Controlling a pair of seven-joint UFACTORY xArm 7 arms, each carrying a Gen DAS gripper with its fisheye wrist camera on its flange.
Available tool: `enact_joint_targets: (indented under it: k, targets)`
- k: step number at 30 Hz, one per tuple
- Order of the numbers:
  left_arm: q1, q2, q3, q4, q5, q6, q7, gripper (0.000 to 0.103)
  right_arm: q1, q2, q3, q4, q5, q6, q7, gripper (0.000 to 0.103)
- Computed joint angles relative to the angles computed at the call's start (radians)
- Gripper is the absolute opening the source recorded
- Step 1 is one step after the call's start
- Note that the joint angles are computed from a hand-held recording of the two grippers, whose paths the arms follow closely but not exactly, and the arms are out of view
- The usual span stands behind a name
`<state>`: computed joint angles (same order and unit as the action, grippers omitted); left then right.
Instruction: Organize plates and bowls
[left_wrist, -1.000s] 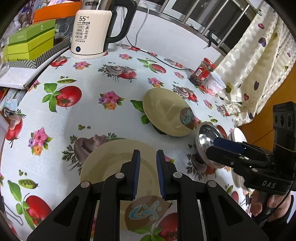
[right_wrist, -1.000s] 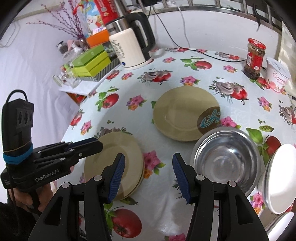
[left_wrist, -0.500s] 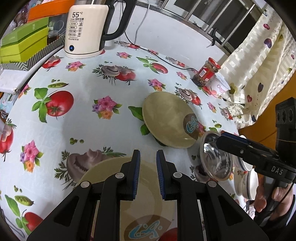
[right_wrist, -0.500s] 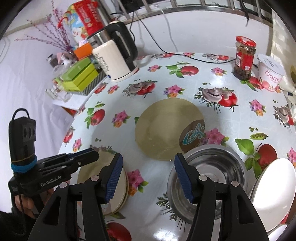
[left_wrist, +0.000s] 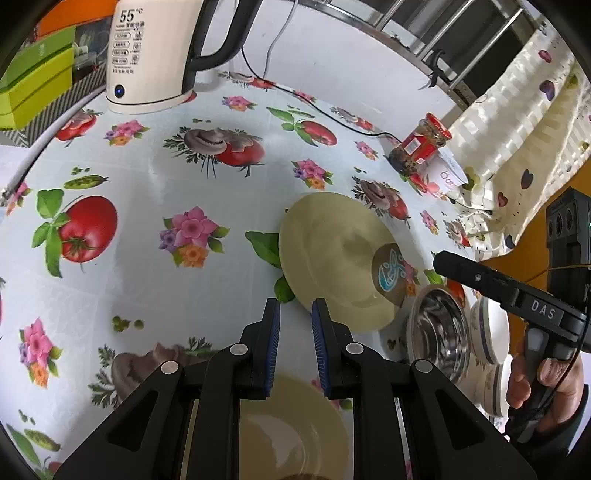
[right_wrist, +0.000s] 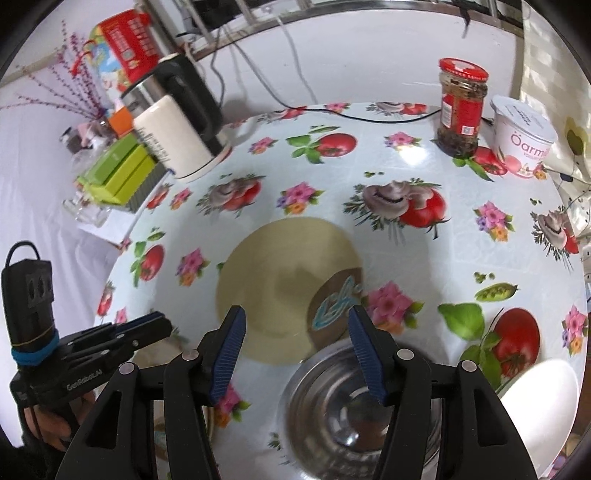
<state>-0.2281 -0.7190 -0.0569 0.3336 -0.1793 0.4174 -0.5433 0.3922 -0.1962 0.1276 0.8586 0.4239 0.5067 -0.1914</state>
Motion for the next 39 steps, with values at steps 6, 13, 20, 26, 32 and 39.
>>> enact_joint_targets:
  k: [6,13,20,26,32,39]
  targets:
    - [-0.035,0.095,0.054,0.035,-0.051,-0.051,0.044,0.018,-0.027,0.077,-0.004,0.066,-0.017,0.017,0.023,0.045]
    - [-0.049,0.185,0.085,0.069,-0.117,-0.09,0.084,0.018,-0.061,0.16,0.006,0.127,-0.017,0.046,0.05,0.039]
    - [-0.047,0.24,0.088,0.09,-0.16,-0.101,0.108,0.018,-0.091,0.214,0.014,0.162,-0.002,0.08,0.062,0.032]
    - [-0.047,0.271,0.084,0.099,-0.188,-0.107,0.122,0.018,-0.102,0.241,0.023,0.179,-0.007,0.095,0.063,0.028]
    - [-0.056,0.293,0.092,0.11,-0.218,-0.104,0.145,0.018,-0.109,0.261,0.028,0.192,-0.002,0.107,0.057,0.019]
    - [-0.049,0.302,0.08,0.117,-0.234,-0.103,0.159,0.018,-0.111,0.27,0.034,0.191,0.01,0.102,0.05,0.017]
